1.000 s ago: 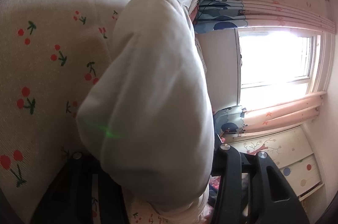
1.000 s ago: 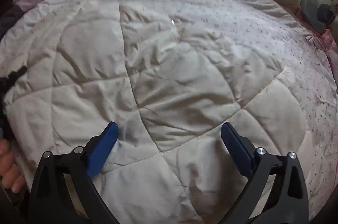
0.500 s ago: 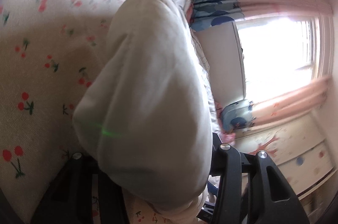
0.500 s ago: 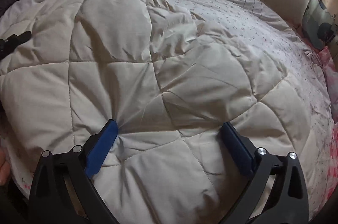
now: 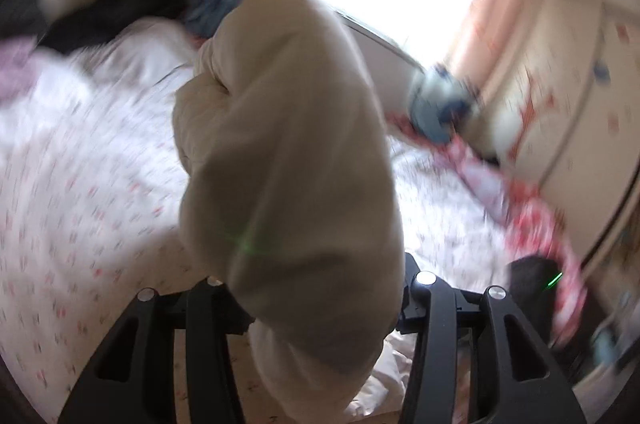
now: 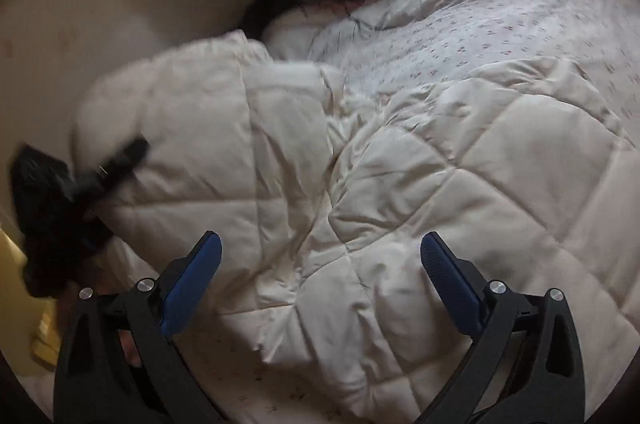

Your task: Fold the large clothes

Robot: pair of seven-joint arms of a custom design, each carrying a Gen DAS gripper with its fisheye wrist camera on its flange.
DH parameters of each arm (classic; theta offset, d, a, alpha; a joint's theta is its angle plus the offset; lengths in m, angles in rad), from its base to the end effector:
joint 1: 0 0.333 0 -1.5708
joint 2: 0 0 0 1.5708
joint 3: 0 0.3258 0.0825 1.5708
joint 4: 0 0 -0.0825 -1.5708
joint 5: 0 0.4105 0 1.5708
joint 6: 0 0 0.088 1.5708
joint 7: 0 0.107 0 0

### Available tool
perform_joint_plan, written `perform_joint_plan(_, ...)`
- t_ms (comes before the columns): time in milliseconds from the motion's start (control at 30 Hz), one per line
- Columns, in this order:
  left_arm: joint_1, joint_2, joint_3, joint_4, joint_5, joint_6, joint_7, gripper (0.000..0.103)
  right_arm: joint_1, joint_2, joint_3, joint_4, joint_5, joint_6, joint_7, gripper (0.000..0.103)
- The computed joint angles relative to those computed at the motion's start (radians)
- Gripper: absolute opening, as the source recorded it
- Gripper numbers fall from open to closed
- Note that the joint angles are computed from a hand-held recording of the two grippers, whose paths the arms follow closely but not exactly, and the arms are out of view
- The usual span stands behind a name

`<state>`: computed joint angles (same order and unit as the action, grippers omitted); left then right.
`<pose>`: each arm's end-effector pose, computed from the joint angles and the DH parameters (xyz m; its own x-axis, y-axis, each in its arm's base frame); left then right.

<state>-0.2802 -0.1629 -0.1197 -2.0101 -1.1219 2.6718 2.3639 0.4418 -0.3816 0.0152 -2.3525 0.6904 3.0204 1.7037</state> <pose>0.5430 -0.2050 0.6106 -0.5392 -0.7333 0.4141 -0.6050 -0.0048 -0.7962 0.4651 0.1769 0.5897 0.0317 -0.7465 -0.6647 -0.6543 0.4872 -0.5784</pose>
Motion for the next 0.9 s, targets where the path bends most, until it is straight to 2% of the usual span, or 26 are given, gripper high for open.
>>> perform_joint_plan(33, -0.009, 0.005, -0.021, 0.011, 0.048, 0.003, -0.011, 0.048, 0.019, -0.061, -0.04, -0.046, 0.044, 0.016, -0.019, 0.097)
perform_joint_plan(133, -0.04, 0.039, -0.082, 0.045, 0.237, 0.007, -0.091, 0.048, 0.0, -0.209, -0.083, -0.148, 0.076, 0.042, -0.007, 0.097)
perform_joint_plan(233, -0.075, 0.087, -0.134, 0.072, 0.456, -0.008, -0.176, 0.049, -0.052, -0.299, -0.096, -0.19, 0.051, 0.039, 0.013, 0.097)
perform_joint_plan(300, -0.105, 0.104, -0.163, 0.059, 0.573, -0.009, -0.166, 0.052, -0.105, -0.313, -0.082, -0.184, 0.016, -0.009, 0.044, 0.097)
perform_joint_plan(400, -0.139, 0.106, -0.192, 0.018, 0.755, 0.041, -0.176, 0.059, -0.173, -0.272, -0.065, -0.127, -0.061, -0.113, 0.069, 0.097)
perform_joint_plan(433, -0.148, 0.098, -0.19, 0.009, 0.763, 0.04, -0.16, 0.069, -0.213, -0.265, -0.028, -0.113, -0.102, -0.146, 0.094, 0.097)
perform_joint_plan(500, -0.161, 0.087, -0.182, 0.0, 0.768, 0.034, -0.142, 0.072, -0.281, -0.218, 0.036, -0.061, -0.215, -0.196, 0.131, 0.097)
perform_joint_plan(600, -0.171, 0.077, -0.166, -0.003, 0.776, 0.01, -0.113, 0.072, -0.301, -0.129, 0.062, 0.04, -0.307, -0.228, 0.113, 0.097)
perform_joint_plan(667, -0.173, 0.071, -0.155, 0.003, 0.753, -0.017, -0.09, 0.072, -0.283, -0.054, 0.04, 0.127, -0.339, -0.263, 0.069, 0.097)
perform_joint_plan(700, -0.175, 0.069, -0.155, 0.004, 0.748, -0.022, -0.088, 0.073, -0.273, 0.0, 0.026, 0.199, -0.348, -0.329, 0.052, 0.097)
perform_joint_plan(767, -0.179, 0.052, -0.141, 0.0, 0.697, -0.051, -0.054, 0.073, -0.268, 0.125, -0.001, 0.36, -0.352, -0.558, 0.046, 0.097)
perform_joint_plan(800, -0.18, 0.041, -0.134, -0.001, 0.673, -0.074, -0.034, 0.073, -0.264, 0.175, -0.017, 0.412, -0.328, -0.632, 0.028, 0.097)
perform_joint_plan(833, -0.183, 0.033, -0.125, 0.001, 0.642, -0.102, -0.007, 0.073, -0.267, 0.209, -0.019, 0.438, -0.327, -0.691, 0.025, 0.097)
perform_joint_plan(867, -0.184, 0.007, -0.103, -0.004, 0.579, -0.147, 0.04, 0.073, -0.273, 0.231, -0.01, 0.435, -0.363, -0.714, 0.034, 0.095)
perform_joint_plan(900, -0.184, -0.023, -0.074, -0.011, 0.501, -0.206, 0.085, 0.073, -0.273, 0.219, -0.008, 0.397, -0.35, -0.682, 0.026, 0.094)
